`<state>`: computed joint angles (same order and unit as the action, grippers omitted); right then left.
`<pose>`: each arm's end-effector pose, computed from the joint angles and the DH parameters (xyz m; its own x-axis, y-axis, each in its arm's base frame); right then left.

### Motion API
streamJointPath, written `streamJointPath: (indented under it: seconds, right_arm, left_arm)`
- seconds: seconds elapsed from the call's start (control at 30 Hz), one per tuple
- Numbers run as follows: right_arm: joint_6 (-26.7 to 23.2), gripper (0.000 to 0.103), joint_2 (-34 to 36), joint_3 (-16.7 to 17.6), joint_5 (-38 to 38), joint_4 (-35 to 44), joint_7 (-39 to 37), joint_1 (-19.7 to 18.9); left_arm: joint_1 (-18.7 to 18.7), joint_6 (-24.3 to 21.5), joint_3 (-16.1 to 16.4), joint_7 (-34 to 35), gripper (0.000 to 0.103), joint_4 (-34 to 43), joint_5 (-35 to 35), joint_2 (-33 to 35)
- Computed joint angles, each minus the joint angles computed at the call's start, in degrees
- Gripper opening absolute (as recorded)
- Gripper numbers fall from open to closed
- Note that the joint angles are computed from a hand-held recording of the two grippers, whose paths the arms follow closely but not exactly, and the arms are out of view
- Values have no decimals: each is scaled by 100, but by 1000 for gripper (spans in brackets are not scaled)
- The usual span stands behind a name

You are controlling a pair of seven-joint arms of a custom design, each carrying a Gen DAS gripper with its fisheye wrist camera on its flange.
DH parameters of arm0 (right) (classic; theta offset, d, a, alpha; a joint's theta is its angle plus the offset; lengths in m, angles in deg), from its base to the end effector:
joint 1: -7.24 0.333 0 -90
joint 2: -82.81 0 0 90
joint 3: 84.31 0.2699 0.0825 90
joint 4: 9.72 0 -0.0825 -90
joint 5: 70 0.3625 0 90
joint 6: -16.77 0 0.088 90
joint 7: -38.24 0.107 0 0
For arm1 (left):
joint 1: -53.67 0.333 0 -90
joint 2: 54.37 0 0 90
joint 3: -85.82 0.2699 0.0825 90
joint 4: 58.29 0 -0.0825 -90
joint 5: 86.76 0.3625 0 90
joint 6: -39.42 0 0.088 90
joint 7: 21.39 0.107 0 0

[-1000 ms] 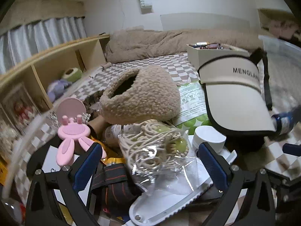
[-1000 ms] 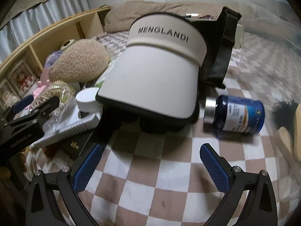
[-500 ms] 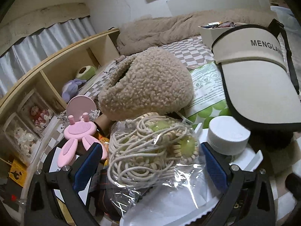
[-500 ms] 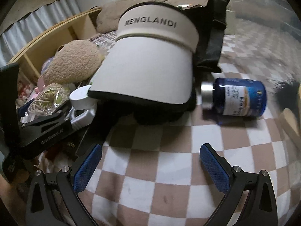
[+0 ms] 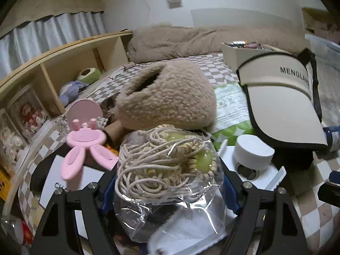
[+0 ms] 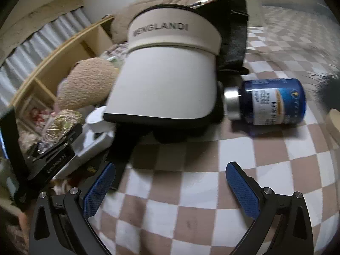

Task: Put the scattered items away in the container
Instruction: 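Lower the left tool onto the bagged beige cable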

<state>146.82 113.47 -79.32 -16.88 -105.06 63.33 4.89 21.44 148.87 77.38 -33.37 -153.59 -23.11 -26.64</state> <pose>0.6506 0.0444 0.2865 0.5912 -0.6826 -0.4296 -0.7731 -0.3279 -0.5430 0.5246 -0.3540 0.3123 0.5973 -0.7748 -0.2072 -0.5776 -0.2363 -0.7814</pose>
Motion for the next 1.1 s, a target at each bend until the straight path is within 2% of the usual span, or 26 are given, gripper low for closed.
streamJointPath:
  seconds: [0.3,0.53,0.67,0.77,0.87,0.97,1.03,1.1]
  right_arm:
    - [-71,103,-404,66,11,-333,-391,133]
    - [-99,103,-583,134,390,-314,-798,325]
    - [13,103,-478,102,210,-172,-643,492]
    - [1,103,-527,118,143,-223,-736,512]
    - [-527,102,-634,138,221,-263,-849,383]
    - [-467,102,-753,129,313,-387,-1041,460]
    - [-375,102,-623,100,201,-222,-885,582]
    - [-487,102,-383,75,-15,106,-568,660]
  left_arm:
    - [208,86,-182,-653,81,-970,-14,-751]
    - [518,611,-322,-1150,82,-1633,-48,-1208]
    - [571,726,-366,-1283,93,-1741,72,-1269]
    - [590,784,-393,-1361,93,-1817,127,-1328]
    - [608,765,-408,-1387,93,-1819,115,-1330]
    - [609,705,-415,-1361,94,-1769,88,-1292]
    - [606,704,-414,-1363,94,-1758,87,-1283]
    - [614,749,-409,-1400,95,-1778,106,-1292]
